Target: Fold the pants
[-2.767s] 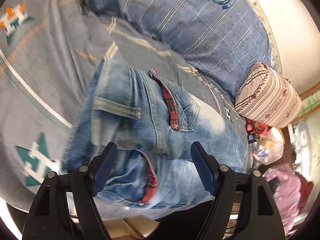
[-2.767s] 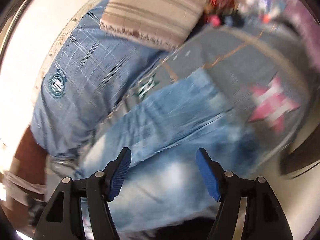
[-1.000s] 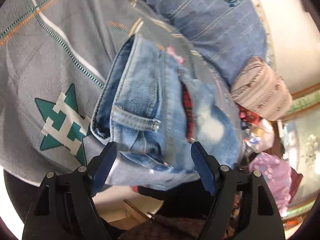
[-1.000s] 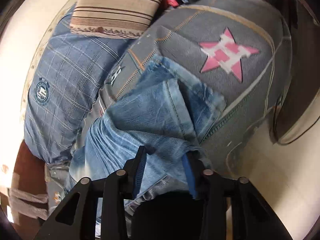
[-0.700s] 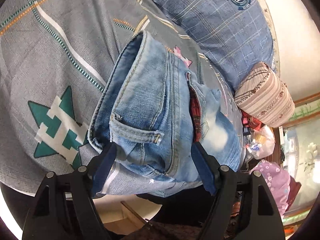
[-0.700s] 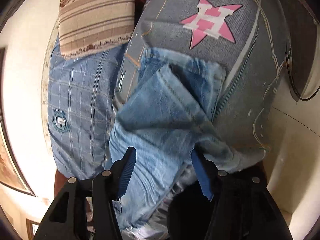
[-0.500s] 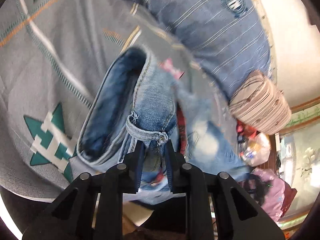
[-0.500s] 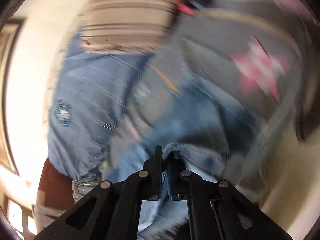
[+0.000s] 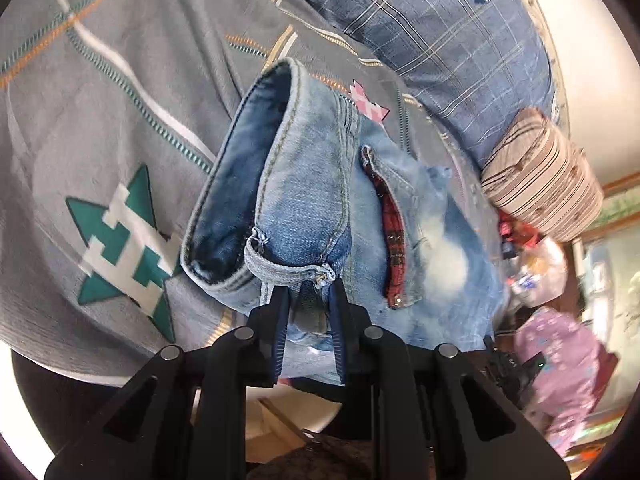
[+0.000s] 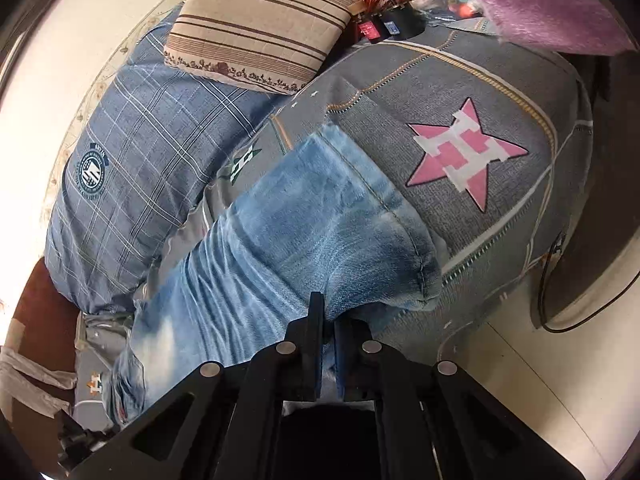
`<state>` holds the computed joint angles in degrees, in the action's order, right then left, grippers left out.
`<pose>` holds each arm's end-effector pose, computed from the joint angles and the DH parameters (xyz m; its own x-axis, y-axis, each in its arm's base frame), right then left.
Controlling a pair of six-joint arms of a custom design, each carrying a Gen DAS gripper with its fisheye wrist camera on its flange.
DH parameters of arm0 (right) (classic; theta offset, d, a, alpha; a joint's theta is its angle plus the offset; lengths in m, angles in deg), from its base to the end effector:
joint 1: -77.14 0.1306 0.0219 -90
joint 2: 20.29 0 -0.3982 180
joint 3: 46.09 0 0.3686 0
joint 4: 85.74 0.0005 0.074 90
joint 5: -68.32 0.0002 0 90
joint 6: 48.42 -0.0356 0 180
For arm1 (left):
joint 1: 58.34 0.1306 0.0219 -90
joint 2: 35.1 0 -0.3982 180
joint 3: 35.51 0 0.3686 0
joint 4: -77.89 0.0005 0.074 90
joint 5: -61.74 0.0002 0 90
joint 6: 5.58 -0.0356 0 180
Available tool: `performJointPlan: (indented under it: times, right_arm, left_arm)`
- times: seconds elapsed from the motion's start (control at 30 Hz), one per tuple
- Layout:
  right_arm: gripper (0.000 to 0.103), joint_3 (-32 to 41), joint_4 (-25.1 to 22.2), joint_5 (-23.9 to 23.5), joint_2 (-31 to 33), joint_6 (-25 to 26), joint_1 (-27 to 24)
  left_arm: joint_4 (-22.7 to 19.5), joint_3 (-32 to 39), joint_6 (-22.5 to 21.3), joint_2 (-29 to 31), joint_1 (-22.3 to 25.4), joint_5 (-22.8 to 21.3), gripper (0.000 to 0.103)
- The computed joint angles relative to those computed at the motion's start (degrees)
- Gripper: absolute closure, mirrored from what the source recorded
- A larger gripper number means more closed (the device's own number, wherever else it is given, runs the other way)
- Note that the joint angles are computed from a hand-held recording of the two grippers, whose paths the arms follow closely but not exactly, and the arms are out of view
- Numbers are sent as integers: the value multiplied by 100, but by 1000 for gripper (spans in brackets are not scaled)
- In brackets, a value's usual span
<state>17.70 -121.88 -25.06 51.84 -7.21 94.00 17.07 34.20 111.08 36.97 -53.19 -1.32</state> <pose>0.3272 0.1008 0.3792 -0.6899 0.5756 -0.4390 0.2872 0.7742 0.5640 0.3153 0.0117 0.3998 -0.8498 -0.4782 -0.2218 -0.2884 0.7739 -0.5638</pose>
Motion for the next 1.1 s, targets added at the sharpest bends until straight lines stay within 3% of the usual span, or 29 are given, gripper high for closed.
performJointPlan:
  times: [0.1,0.17,0.23,0.27,0.3,0.33,0.4,0.43,0.47,0.5,0.53,0.63,0.73,0.77,0.8,0.83,0.87,0.9,0.93,1.0,1.03,1.07,1.1]
  right_arm:
    - [99,-29,-214,-62,224,-45,3]
    - [92,-3,-282,-114,313,-142,-12]
    - [82,96,-502,-58,234,-159,-10]
    - [67,179,-765,75,143,-71,18]
    - [59,276,-1094,359,34,14,85]
    - [59,365,-1383,779,-60,70,215]
    - [59,575,-1721,1462,-177,175,374]
    - [58,650,-1677,1634,-238,277,384]
    - [48,746,-1593,1678,-233,426,340]
    - [30,873,-1297,1597,-128,770,253]
    - [23,936,-995,1438,-1,988,144]
    - [24,1264,-513,1062,625,1221,-265]
    - [25,1590,-508,709,1234,1202,-601]
    - [26,1669,-568,554,1417,1169,-689]
    - [43,1783,-635,332,1612,1201,-733]
    - [69,1830,-606,64,1731,1313,-750]
    - [95,1932,-653,-210,1842,1543,-772]
    - [101,2034,-655,-107,1866,1749,-705]
    - [101,2016,-369,22,1712,1958,-634]
    - [101,1637,689,254,1184,2247,-522]
    - [101,1527,921,400,1077,2320,-498]
    - [101,1541,865,529,1132,2415,-528]
    - [100,1658,521,635,1352,2435,-584]
  left_arm:
    - [-75,-54,-44,110,1,45,85]
    - [-222,-43,-226,93,90,239,82]
    - [-606,105,-864,7,145,281,82]
    - [-799,144,-1262,-100,219,357,81]
    - [-964,169,-1586,-219,330,445,80]
    - [-1127,221,-1877,-307,442,537,78]
    - [-1129,392,-2047,-394,541,423,69]
    - [-957,492,-1988,-362,551,267,55]
    - [-725,579,-1877,-277,539,118,38]
    - [-551,628,-1781,-184,518,19,33]
    - [-329,727,-1586,31,506,-75,32]
    - [-116,1052,-1071,839,582,362,32]
    - [-200,1287,-797,1426,507,590,33]
    - [-251,1327,-738,1554,444,603,38]
    - [-283,1349,-661,1642,391,598,47]
    - [-270,1348,-633,1651,338,584,68]
    - [-285,1339,-646,1598,318,594,73]
    - [-155,1275,-576,1484,280,583,73]
    - [-78,1219,-548,1378,267,509,73]
    - [-30,1134,-555,1257,199,284,73]
    - [-37,1107,-566,1258,205,229,73]
    - [-41,1075,-549,1267,200,163,73]
    - [-42,1035,-530,1303,189,128,73]
